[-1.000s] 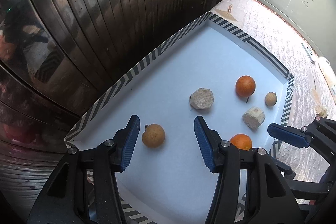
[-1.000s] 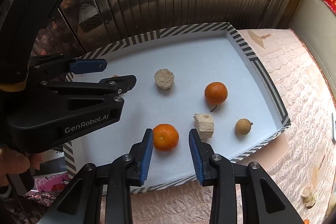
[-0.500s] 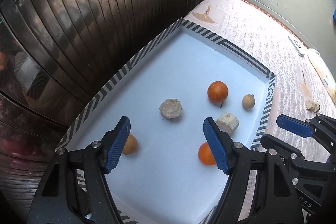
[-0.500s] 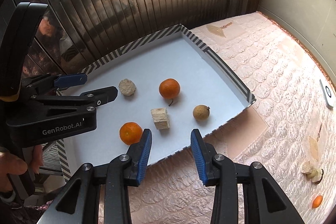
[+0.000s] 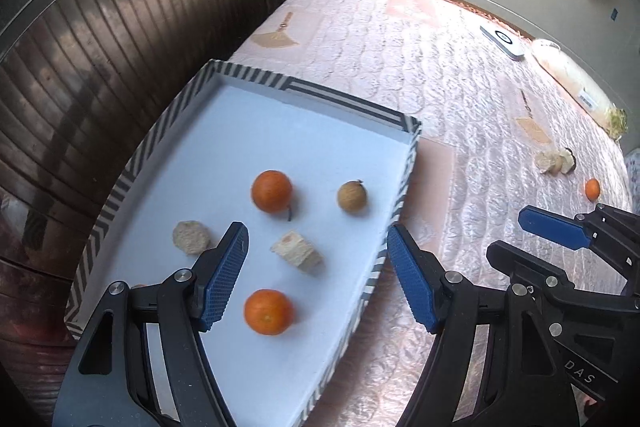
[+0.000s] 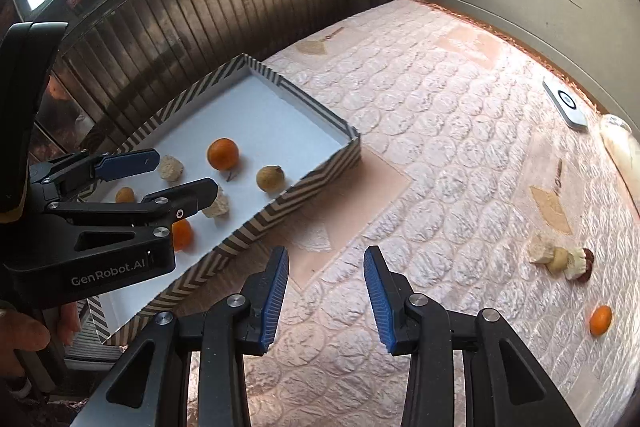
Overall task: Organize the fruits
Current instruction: 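Move both open tools back over the items on the bedspread, then grasp the round beige cake with the left tool while the right tool grasps an orange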
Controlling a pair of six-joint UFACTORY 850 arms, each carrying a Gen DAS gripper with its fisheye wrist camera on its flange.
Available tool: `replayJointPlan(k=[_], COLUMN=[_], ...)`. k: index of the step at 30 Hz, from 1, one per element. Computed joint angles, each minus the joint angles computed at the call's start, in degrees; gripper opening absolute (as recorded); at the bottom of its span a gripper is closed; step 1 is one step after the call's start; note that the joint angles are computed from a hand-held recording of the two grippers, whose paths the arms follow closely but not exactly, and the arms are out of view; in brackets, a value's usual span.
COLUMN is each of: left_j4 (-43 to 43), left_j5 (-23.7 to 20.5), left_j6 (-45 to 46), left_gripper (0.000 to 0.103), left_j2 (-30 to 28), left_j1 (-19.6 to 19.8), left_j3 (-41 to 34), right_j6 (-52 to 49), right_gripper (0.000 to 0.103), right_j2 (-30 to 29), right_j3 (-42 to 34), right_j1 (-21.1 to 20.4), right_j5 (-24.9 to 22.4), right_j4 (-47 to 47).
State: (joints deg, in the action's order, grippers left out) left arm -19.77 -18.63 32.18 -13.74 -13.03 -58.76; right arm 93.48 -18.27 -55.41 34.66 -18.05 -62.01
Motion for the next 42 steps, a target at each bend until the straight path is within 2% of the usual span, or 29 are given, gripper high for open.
replayJointPlan(k=[15, 30, 35, 42], left_j4=[1.79, 1.33, -4.54, -11.34], left_j5=[1.29, -1.03, -4.79, -6.73], left_j6=[-0.48, -0.33, 4.24, 10.76], left_gripper=[0.073, 0.073, 0.073, 0.073], left_j2=[-0.01, -2.93, -5.89, -10.05], left_j1=[-9.31, -15.01, -15.84, -17.66], left_j3=[0.2, -2.02, -4.5, -8.63], right_j6=[19.62, 25.5, 26.46, 29.88], right_gripper=[0.038, 0.038, 0.038, 0.038], right_j2=[9.71, 16.14, 18.03, 20.28], right_j3=[12.07, 19.98, 22.71, 26.25], right_j1=[-2.61, -5.42, -6.93, -9.83], right_j5=[-4.15, -5.78, -5.65, -4.05], right_j4=[-10.66, -11.48, -10.42, -12.05])
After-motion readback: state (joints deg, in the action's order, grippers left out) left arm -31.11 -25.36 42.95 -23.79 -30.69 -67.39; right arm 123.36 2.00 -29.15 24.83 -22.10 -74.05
